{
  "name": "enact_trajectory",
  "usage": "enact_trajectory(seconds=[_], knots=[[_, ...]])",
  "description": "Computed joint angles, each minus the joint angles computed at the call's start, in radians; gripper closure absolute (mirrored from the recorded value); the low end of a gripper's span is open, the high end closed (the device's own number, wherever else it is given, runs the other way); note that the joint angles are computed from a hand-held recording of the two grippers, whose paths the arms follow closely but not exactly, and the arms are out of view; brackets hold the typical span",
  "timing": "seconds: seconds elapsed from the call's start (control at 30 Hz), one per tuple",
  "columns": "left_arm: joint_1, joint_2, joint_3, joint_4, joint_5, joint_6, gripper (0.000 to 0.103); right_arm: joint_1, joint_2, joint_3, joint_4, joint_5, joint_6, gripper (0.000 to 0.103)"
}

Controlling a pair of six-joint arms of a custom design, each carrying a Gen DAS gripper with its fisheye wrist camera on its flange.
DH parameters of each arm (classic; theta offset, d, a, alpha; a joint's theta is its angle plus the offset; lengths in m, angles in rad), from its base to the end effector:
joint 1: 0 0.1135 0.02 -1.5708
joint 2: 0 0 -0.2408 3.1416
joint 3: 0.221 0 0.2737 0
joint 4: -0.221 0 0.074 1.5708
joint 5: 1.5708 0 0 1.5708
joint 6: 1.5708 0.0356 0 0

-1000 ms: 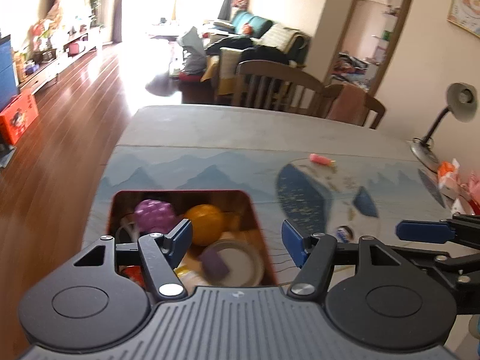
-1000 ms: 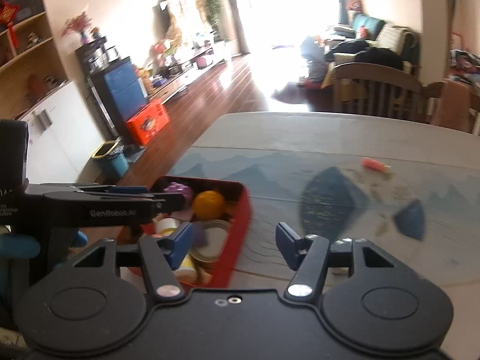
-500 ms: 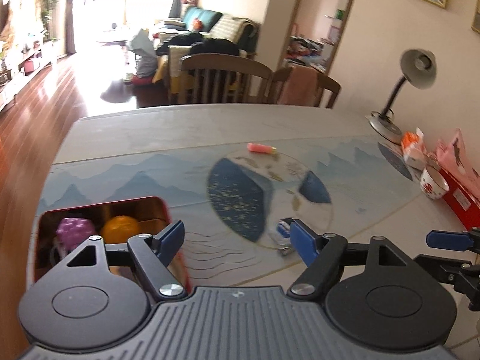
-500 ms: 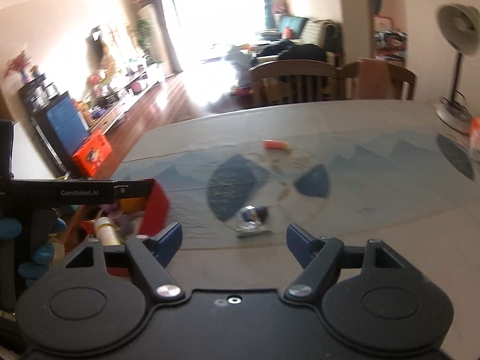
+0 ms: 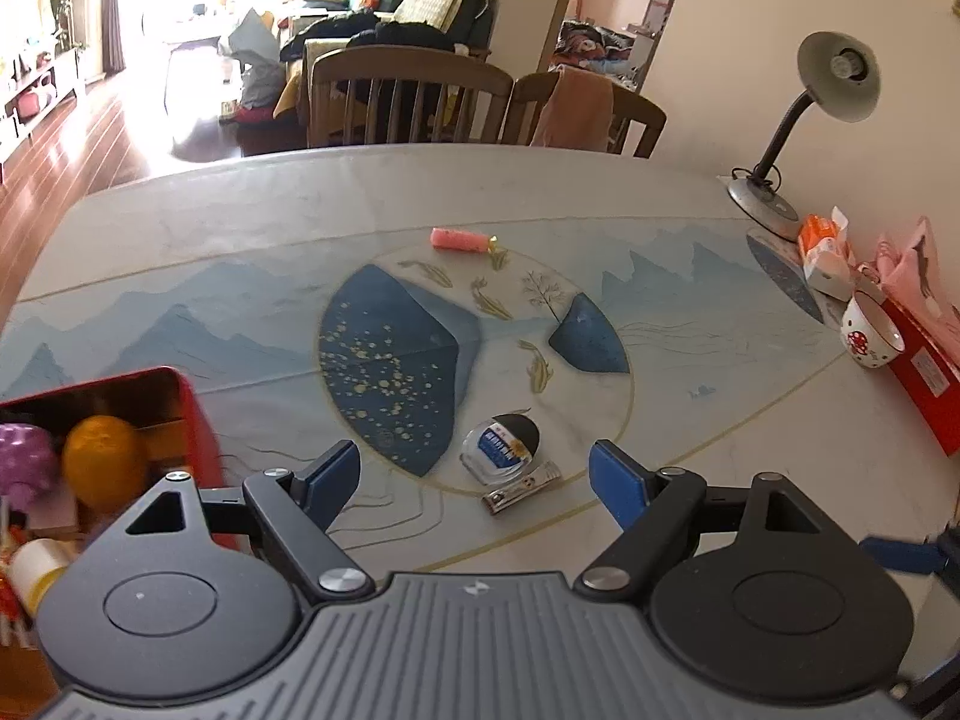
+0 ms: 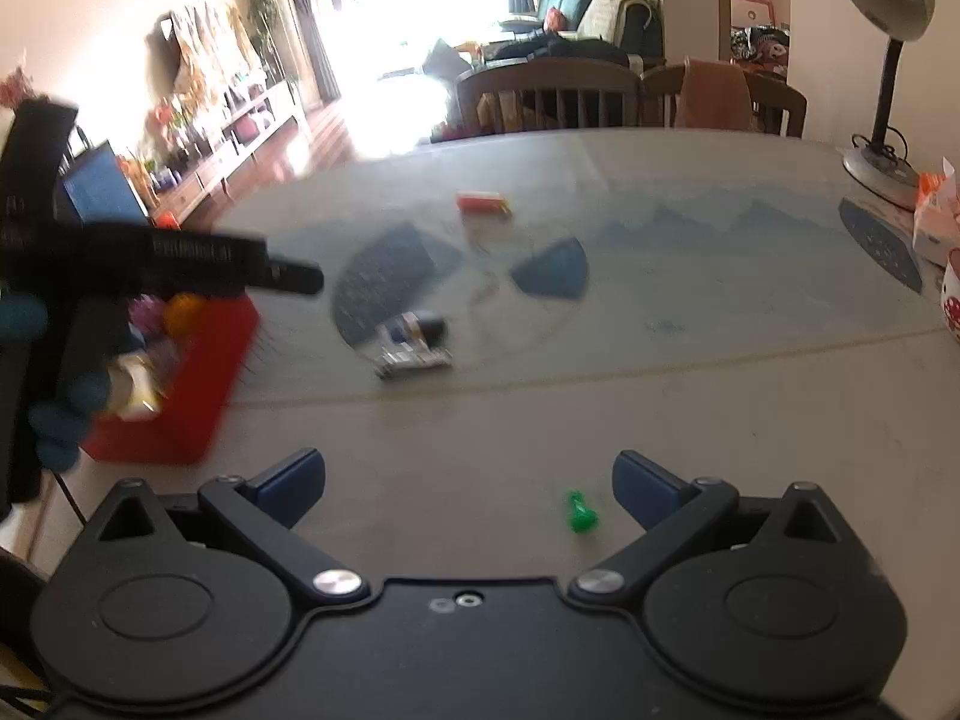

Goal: Organize rigid objects
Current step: 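Grasp the roll-on bottle with the left tool while the right tool grasps the green game piece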

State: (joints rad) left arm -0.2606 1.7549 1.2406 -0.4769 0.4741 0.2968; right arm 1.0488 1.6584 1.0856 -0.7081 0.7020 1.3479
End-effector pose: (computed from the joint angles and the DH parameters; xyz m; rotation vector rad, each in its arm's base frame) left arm 0.3668 -0.1146 0.1827 0.8593 2.3496 -0.5893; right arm 0.1829 0.2719 0.1621 0.4821 2.3425 0.0065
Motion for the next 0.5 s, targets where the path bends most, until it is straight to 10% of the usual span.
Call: enact_trajectory(seconds=[0.5], knots=[[-0.164, 0.281, 0.147, 0.102, -0.207, -0.113, 0.019, -0.116, -0.051, -0.22, 0.247, -0.17, -0.149, 0.013]])
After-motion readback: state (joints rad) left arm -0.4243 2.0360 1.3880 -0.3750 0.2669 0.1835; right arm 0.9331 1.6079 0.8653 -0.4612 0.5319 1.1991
